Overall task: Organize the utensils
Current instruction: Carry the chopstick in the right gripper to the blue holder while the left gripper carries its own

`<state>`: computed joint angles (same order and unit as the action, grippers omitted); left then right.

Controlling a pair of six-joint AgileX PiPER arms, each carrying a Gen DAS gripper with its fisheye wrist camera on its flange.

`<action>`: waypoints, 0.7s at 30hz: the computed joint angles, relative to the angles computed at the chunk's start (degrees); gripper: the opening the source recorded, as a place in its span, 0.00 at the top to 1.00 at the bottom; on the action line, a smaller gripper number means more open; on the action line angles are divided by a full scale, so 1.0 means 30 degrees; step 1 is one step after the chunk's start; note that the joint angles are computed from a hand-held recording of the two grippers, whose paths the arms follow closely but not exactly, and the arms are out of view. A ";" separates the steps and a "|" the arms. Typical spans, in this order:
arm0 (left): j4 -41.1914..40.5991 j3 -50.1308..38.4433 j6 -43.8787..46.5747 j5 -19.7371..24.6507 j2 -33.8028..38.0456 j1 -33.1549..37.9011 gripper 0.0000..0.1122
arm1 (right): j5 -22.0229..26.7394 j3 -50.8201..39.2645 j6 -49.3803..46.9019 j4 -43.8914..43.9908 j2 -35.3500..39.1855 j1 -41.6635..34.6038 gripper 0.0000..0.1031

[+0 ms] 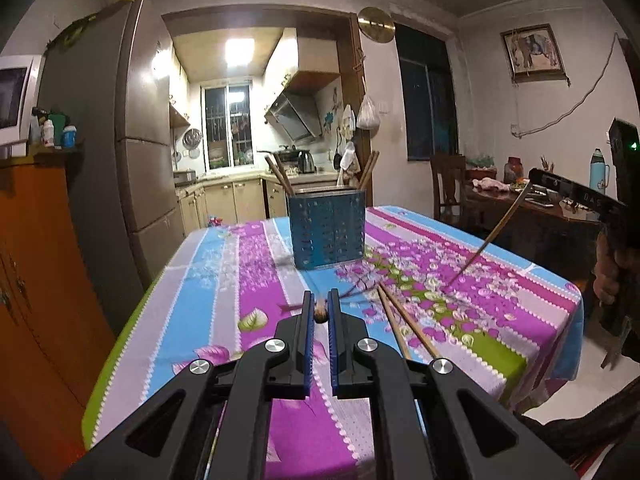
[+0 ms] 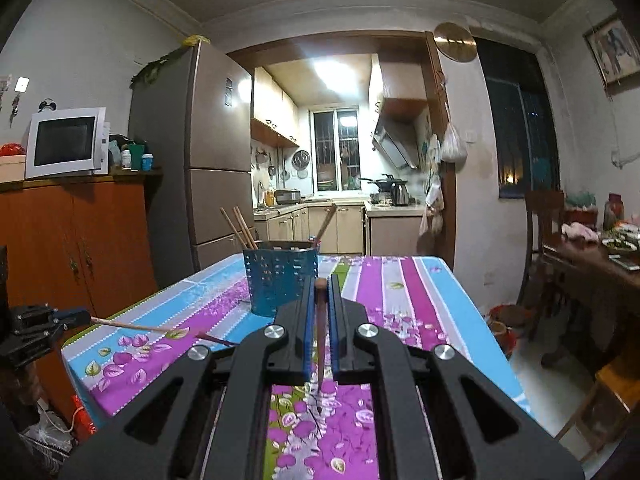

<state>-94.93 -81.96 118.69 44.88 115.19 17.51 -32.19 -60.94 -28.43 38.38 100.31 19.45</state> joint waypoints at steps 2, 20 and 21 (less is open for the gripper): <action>0.0279 -0.0426 -0.0468 0.0247 -0.0091 0.0045 0.93 | 0.0204 -0.0294 -0.0012 -0.0233 0.0041 -0.0030 0.95; 0.1532 -0.4270 -0.2281 -0.1649 -0.0215 -0.1868 0.93 | 0.5164 -0.5869 -0.0989 0.0283 0.1243 -0.1535 0.95; 0.1861 -0.4531 -0.2719 -0.1718 -0.0162 -0.1921 0.93 | 0.5594 -0.6191 -0.1013 0.0414 0.1341 -0.1652 0.95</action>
